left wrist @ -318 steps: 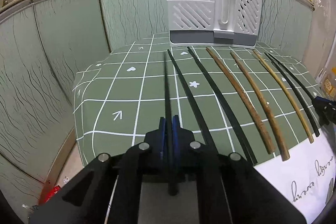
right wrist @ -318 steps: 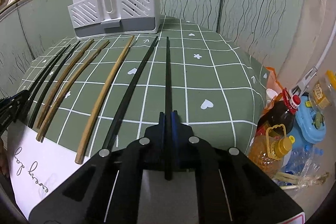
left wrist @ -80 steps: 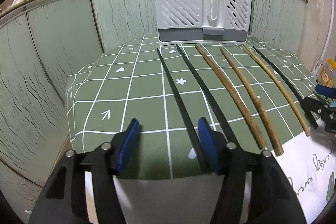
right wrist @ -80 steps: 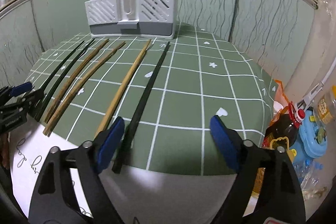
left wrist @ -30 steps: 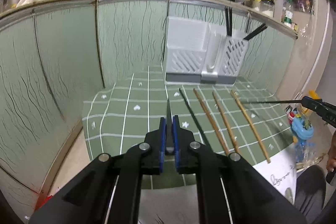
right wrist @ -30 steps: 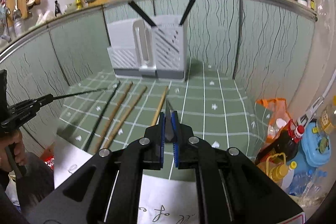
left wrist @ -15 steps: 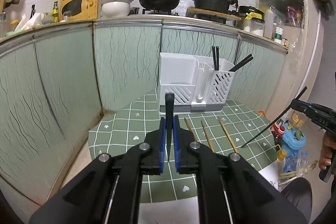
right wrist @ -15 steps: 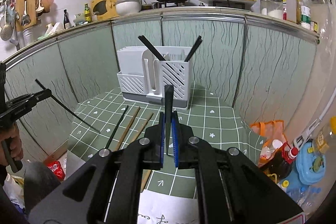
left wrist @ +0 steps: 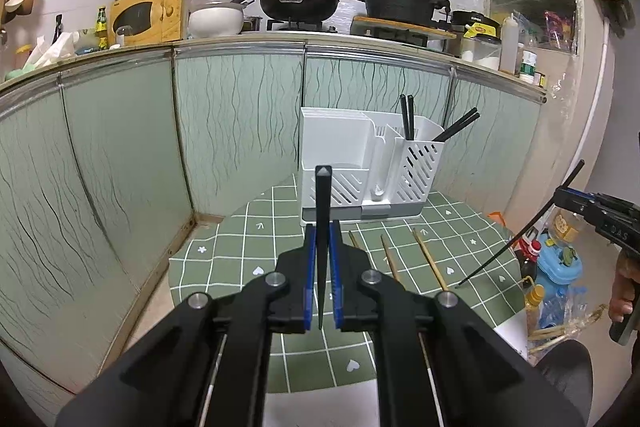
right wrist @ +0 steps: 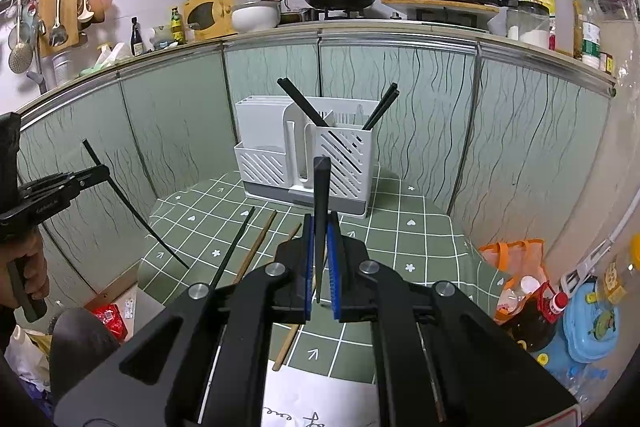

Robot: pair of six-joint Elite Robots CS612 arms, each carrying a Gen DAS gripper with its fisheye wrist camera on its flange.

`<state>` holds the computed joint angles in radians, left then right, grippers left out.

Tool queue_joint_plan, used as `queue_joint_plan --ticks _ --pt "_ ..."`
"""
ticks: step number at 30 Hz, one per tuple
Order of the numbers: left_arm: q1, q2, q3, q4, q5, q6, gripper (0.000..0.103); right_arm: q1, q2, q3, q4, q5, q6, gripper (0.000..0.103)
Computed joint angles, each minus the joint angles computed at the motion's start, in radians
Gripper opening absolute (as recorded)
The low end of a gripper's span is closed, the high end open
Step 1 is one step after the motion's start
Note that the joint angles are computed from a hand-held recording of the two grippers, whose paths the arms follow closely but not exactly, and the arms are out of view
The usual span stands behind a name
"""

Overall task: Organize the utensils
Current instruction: 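Lift the black chopsticks in both tools over the white holder, then lower the black chopsticks into the holder and open both tools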

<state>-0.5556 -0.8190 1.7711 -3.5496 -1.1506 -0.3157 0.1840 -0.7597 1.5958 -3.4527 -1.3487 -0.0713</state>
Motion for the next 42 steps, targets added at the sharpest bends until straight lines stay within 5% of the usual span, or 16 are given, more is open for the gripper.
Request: queue_joint_plan --ticks 24,42 --pt "0.019 0.033 -0.244 0.154 -0.172 0.094 0.006 -0.024 -0.005 -0.160 0.158 0.034 0.023 0.006" --pt "0.013 0.118 -0.528 0.285 -0.204 0.173 0.006 -0.035 0.057 -0.399 0.274 0.069 0.030 0.006"
